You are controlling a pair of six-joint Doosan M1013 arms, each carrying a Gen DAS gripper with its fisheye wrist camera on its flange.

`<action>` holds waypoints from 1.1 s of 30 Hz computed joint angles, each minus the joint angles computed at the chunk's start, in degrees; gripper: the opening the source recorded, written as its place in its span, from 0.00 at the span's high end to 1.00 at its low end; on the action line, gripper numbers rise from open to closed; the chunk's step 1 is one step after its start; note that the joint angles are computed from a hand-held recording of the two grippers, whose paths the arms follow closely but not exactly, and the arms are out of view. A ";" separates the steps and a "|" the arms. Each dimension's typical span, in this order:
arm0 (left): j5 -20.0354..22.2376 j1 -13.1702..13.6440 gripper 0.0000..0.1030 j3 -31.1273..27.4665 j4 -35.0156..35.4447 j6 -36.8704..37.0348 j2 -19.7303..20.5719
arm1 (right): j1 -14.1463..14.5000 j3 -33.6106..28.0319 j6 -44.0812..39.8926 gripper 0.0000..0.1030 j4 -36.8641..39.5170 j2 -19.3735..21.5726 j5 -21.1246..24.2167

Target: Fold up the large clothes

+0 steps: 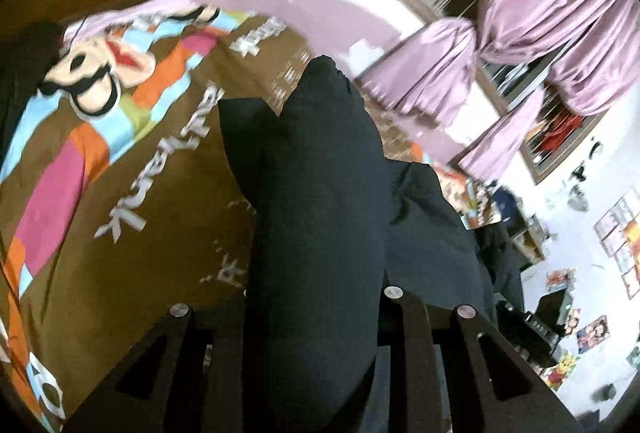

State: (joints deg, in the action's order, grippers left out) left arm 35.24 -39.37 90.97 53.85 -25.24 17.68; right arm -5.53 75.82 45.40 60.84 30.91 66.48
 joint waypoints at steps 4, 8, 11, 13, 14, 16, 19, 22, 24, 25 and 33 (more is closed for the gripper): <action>1.48 0.46 0.77 1.58 -2.18 1.15 1.04 | -0.31 0.63 4.00 0.78 -2.99 1.05 -2.23; 2.47 0.36 0.70 1.56 -3.50 1.43 0.98 | -0.35 0.66 5.31 0.73 -5.60 1.10 -3.29; 7.01 -0.30 0.63 -0.19 -6.31 4.73 1.69 | -0.04 1.00 5.05 0.62 -7.47 0.58 -4.51; 8.24 -0.55 0.58 -0.66 -7.95 4.63 1.79 | 0.45 1.50 4.54 0.47 -9.65 -0.13 -6.39; 8.49 -0.53 0.58 -0.70 -8.50 4.50 1.74 | 0.60 1.95 4.59 0.33 -10.33 -0.62 -7.23; 10.68 -0.95 0.49 -0.87 -9.55 3.50 1.52 | 1.14 2.88 5.35 0.23 -12.52 -1.76 -9.93; 17.08 -2.20 0.37 -2.14 -9.29 1.57 1.83 | 1.78 5.56 4.08 0.13 -14.51 -4.45 -16.97; 20.32 -3.49 0.29 -2.87 -7.67 -0.88 1.95 | 2.05 8.35 0.13 0.07 -13.03 -7.19 -22.56; 22.18 -4.24 0.20 -3.67 -7.28 -0.02 2.15 | 2.11 9.27 -2.78 0.05 -11.57 -8.39 -23.41; 23.39 -4.82 0.16 -4.15 -6.52 0.01 2.33 | 2.11 10.16 -5.18 0.04 -10.28 -9.33 -24.18; 30.57 -8.96 0.05 -8.88 -0.93 3.99 3.73 | 1.83 14.48 -11.79 0.01 -4.12 -13.92 -23.44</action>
State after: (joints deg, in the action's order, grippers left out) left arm 65.81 -48.33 82.09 52.92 -21.25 21.42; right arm -3.69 90.30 33.61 56.73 16.99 43.04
